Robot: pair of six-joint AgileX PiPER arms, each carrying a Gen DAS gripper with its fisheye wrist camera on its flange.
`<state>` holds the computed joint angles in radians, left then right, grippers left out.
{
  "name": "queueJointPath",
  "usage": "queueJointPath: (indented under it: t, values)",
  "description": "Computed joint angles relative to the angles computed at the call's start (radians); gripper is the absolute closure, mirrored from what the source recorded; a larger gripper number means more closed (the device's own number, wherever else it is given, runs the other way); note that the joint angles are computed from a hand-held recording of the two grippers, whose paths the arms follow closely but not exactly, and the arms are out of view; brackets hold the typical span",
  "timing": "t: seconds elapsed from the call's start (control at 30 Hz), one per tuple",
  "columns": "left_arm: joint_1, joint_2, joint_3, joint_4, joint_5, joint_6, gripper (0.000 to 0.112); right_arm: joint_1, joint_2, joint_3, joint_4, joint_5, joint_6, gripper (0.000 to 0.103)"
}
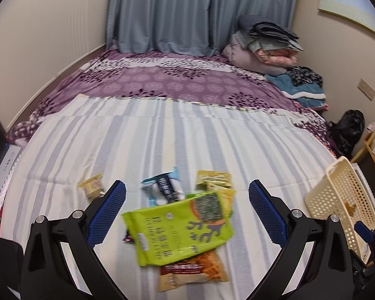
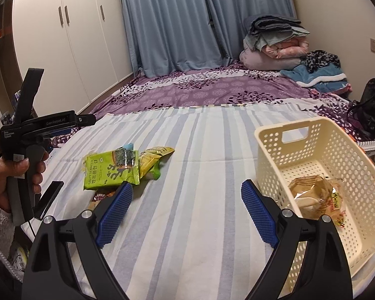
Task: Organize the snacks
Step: 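Move both tools back toward the remaining snack packs, then grasp the small yellow-wrapped cake with the left tool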
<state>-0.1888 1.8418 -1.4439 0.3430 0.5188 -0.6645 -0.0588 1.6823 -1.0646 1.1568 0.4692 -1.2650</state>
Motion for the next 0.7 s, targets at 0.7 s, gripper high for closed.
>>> queueJointPath:
  t: [0.7]
  values:
    - [0.253, 0.146, 0.085, -0.092, -0.093, 0.02, 0.028, 0.1, 0.11, -0.109, -0.199, -0.015, 0.202, 0.015]
